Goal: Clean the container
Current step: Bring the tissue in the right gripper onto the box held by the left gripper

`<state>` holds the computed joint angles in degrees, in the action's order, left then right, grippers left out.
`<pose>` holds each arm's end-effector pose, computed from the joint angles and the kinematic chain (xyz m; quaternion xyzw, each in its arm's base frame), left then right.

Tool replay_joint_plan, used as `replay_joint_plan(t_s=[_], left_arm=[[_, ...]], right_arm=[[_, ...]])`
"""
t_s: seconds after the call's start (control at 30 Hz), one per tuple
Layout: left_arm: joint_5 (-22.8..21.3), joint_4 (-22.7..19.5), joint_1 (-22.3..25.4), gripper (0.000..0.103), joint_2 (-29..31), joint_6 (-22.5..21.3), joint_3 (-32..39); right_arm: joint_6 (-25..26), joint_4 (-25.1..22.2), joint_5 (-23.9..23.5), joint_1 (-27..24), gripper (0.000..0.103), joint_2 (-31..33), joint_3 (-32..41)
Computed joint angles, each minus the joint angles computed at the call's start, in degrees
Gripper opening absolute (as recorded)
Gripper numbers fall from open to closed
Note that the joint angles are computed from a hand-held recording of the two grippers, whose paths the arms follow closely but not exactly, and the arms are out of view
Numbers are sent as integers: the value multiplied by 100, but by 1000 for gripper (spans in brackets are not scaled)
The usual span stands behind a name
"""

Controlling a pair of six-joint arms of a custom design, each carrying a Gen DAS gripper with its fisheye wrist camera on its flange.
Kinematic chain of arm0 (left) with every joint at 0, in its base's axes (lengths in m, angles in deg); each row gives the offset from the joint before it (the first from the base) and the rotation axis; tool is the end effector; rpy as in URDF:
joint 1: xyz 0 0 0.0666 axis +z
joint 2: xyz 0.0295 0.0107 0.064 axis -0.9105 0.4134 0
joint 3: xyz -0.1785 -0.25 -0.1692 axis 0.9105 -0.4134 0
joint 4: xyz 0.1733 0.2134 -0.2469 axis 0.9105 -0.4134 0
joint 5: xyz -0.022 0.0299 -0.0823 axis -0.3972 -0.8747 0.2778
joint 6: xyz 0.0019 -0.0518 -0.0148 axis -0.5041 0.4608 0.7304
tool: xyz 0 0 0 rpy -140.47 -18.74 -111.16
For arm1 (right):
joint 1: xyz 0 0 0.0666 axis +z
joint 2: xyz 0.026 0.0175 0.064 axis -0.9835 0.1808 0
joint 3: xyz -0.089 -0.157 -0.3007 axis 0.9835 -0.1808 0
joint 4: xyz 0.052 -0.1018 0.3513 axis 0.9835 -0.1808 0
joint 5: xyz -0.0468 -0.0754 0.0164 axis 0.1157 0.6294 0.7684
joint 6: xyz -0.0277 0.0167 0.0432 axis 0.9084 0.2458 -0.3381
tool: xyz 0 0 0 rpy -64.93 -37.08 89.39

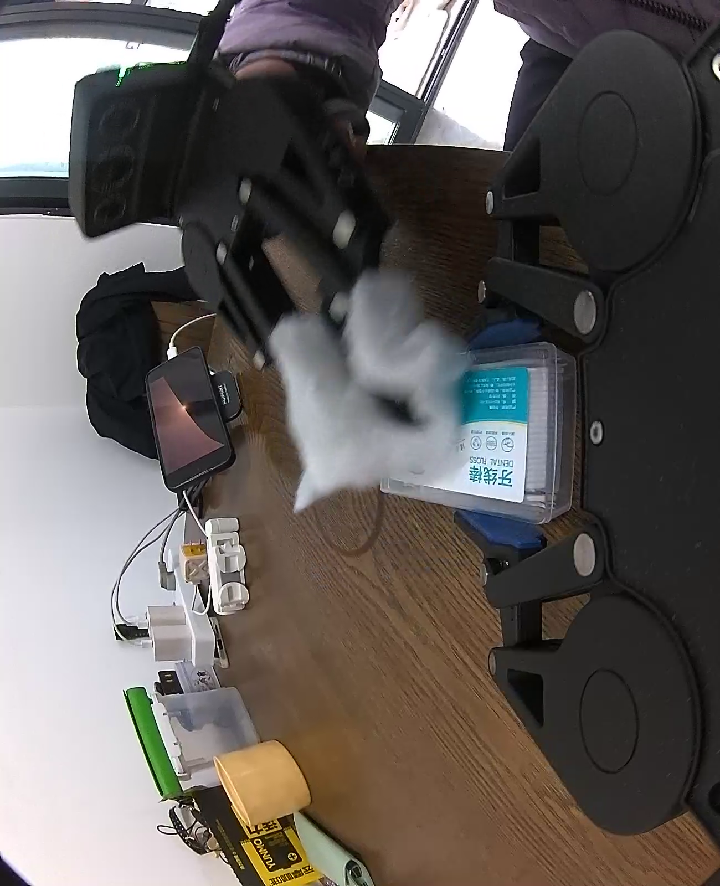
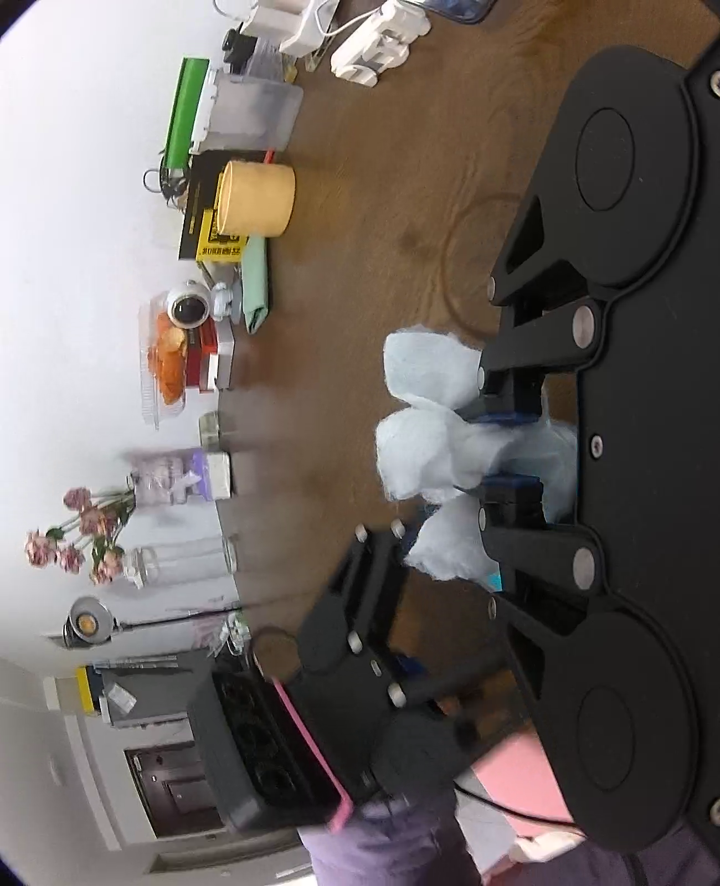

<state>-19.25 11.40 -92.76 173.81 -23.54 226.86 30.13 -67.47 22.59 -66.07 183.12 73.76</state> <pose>0.6527 -0.3501 0.3240 0.4244 0.7935 -0.1949 0.3901 0.6298 0.1722 0.3291 -0.3439 0.7902 0.2661 0.4318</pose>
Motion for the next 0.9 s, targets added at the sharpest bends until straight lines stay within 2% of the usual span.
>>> replay_joint_plan(t_s=[0.1, 0.13, 0.23, 0.33, 0.43, 0.5, 0.6, 0.67, 0.73, 0.83, 0.9], left_arm=[[22, -3, 3, 59, 2, -18, -1], [21, 3, 3, 59, 0, -15, -7], [14, 23, 3, 59, -17, -9, -40], [17, 43, 7, 59, -36, -13, -76], [34, 27, 15, 59, -26, -4, -52], [49, -1, 22, 59, -9, -10, -15], [9, 58, 15, 59, -67, -39, -118], [25, 59, 20, 59, -73, -31, -127], [40, 58, 25, 59, -75, -27, -129], [45, 54, 30, 59, -66, -12, -109], [11, 103, 20, 59, -100, -29, -174]], right_arm=[[97, -63, -448, 58, 19, -23, -56], [54, -15, -420, 94, 18, 20, -12], [-223, 159, -116, 140, 17, 144, 148], [-630, 452, 501, 81, 20, -30, -129], [-727, 387, 558, -10, 20, -242, -384], [-804, 539, 454, -19, 20, -391, -623], [-1144, 602, -267, 21, 20, -254, -522], [-1835, 542, -968, 6, 20, 86, -147], [-2986, 764, -1714, -55, 20, 439, 154], [-5211, 1760, -2414, -166, 12, 763, 139], [-6312, 2342, -2602, -226, 12, 820, -19]])
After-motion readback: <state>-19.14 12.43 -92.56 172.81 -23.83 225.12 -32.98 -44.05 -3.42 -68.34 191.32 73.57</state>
